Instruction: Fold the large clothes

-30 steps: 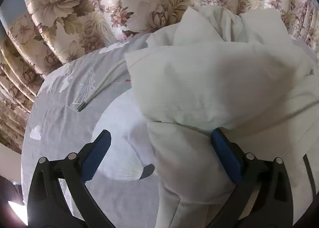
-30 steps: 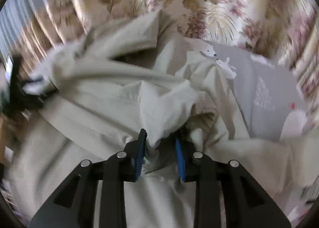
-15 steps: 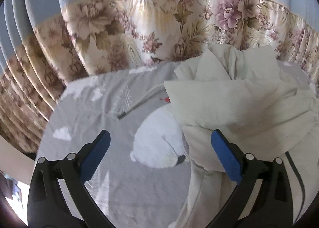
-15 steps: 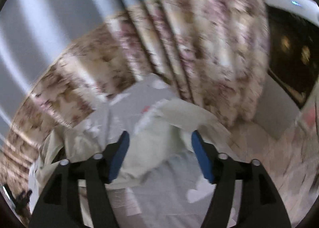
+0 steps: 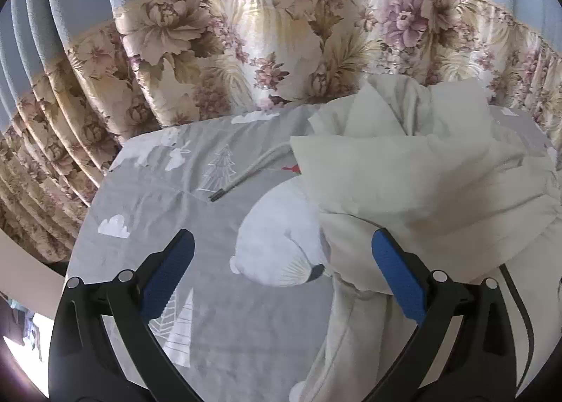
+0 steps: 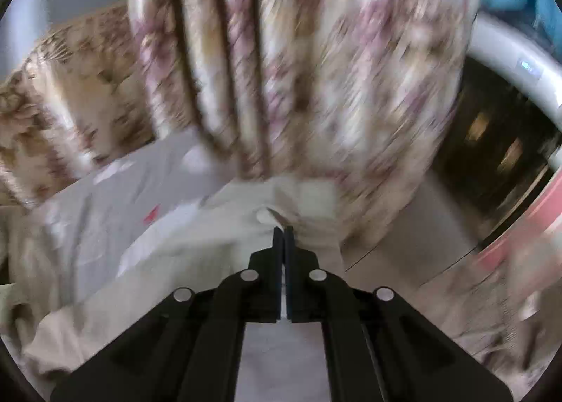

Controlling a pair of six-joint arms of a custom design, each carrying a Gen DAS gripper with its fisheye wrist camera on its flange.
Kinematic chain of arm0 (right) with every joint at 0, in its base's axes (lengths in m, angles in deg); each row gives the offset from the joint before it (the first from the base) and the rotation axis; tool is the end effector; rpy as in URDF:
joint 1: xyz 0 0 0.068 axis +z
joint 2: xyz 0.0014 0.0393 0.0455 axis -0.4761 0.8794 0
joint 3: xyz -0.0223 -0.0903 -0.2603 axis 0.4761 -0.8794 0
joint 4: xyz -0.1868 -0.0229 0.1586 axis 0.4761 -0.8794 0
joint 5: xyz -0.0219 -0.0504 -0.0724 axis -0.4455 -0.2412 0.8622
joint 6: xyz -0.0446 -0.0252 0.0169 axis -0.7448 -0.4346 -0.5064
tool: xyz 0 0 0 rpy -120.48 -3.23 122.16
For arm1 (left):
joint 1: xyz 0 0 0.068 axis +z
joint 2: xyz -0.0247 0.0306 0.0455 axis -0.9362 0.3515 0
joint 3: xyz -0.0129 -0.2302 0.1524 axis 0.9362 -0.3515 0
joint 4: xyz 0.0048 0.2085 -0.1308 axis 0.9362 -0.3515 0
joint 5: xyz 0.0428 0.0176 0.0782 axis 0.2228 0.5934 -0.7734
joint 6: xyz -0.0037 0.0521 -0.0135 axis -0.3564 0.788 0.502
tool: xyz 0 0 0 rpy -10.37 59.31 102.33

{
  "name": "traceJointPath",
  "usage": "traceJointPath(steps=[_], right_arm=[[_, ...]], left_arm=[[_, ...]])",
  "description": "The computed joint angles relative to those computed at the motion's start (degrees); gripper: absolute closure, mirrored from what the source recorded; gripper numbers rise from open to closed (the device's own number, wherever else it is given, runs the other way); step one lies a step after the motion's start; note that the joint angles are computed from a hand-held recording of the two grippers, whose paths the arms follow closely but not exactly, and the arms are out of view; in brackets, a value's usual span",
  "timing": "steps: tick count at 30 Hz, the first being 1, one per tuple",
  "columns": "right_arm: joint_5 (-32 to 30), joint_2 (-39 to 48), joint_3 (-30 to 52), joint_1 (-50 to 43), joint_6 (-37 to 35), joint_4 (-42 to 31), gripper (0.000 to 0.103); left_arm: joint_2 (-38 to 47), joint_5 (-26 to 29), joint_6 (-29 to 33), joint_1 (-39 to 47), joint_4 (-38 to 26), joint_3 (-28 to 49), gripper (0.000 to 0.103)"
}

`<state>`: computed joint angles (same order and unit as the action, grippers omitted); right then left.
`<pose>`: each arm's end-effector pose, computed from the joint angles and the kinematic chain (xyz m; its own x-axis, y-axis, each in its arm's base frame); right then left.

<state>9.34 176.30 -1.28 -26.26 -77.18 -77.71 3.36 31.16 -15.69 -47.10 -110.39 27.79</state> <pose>0.3246 0.0056 0.1494 -0.6840 0.1133 -0.7207 0.1959 0.9801 -0.0318 0.1073 0.0484 0.1614 -0.7076 -0.2006 -0.6776 -0.3912 0.9097 0.1393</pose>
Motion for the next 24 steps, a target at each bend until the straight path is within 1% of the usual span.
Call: traceJointPath(steps=[1, 4, 5, 6, 7, 8, 10, 11, 12, 13, 14, 15, 16, 18, 19, 20, 22, 24], right_arm=[[1.5, -1.1, 0.4, -0.4, -0.5, -0.2, 0.102], [0.4, -3.9, -0.2, -2.1, 0.5, -0.5, 0.102], [1.5, -4.3, -0.7, -2.1, -0.3, 0.1, 0.102], [5.9, -5.3, -3.1, -1.4, -1.6, 4.2, 0.102], [9.2, -5.4, -4.2, -0.9, -2.4, 6.9, 0.102], [11.3, -7.0, -6.0, -1.6, -3.3, 8.7, 0.102], [8.6, -8.5, -6.0, -4.2, -2.4, 6.6, 0.101], [4.0, -7.7, -3.7, -6.7, -1.3, 1.2, 0.098], [-1.0, -6.7, -2.3, -9.1, -0.3, -2.1, 0.098], [-7.4, -5.9, -2.0, -12.0, 1.3, -3.6, 0.090], [-14.0, -4.8, -2.5, -15.2, 3.6, -4.0, 0.058], [-17.5, -3.5, -2.9, -17.2, 5.2, -4.2, 0.041], [-20.3, -2.0, -3.6, -18.9, 6.6, -3.6, 0.033], [-28.3, 3.2, -5.4, -23.3, 10.8, -0.7, 0.033], [-31.7, 5.9, -6.1, -25.0, 12.9, 0.9, 0.033], [-38.2, 10.6, -6.8, -27.7, 17.1, 4.0, 0.033], [-46.3, 17.2, -7.5, -30.6, 23.2, 9.2, 0.033], [-53.2, 23.4, -8.1, -31.1, 29.2, 16.2, 0.033]], left_arm=[[0.6, 0.0, 0.2, 0.3, 0.4, 0.1, 0.003], [1.8, 0.5, 0.4, 1.4, 1.2, 0.2, 0.003], [1.8, 0.4, 0.4, 1.4, 1.3, 0.1, 0.003], [1.8, 0.3, 0.3, 1.4, 1.5, 0.0, 0.003], [1.7, -0.1, 0.3, 1.2, 1.6, -0.2, 0.003], [1.9, -0.5, 0.2, 0.9, 1.7, -0.3, 0.003], [1.8, -1.1, 0.6, 0.6, 1.9, -0.7, 0.003], [2.0, -1.5, 0.9, 0.4, 2.3, -0.9, 0.003], [2.2, -1.7, 1.1, 0.5, 2.7, -1.0, 0.003], [2.6, -1.8, 1.0, 0.5, 3.2, -1.2, 0.003], [3.2, -1.0, 0.7, 1.0, 3.8, -1.2, 0.003], [3.6, 0.0, 0.6, 1.7, 3.9, -1.1, 0.003], [4.1, 1.3, 0.4, 2.3, 4.0, -1.0, 0.003], [4.6, 2.4, 0.0, 2.3, 4.2, -1.0, 0.003], [4.9, 2.0, -0.2, 1.6, 4.5, -1.2, 0.003], [5.1, 1.1, -0.5, 0.5, 4.8, -1.4, 0.003], [5.2, -0.6, -1.0, -1.3, 5.0, -1.6, 0.003], [4.6, -0.6, -1.0, -1.5, 4.4, -1.5, 0.003]])
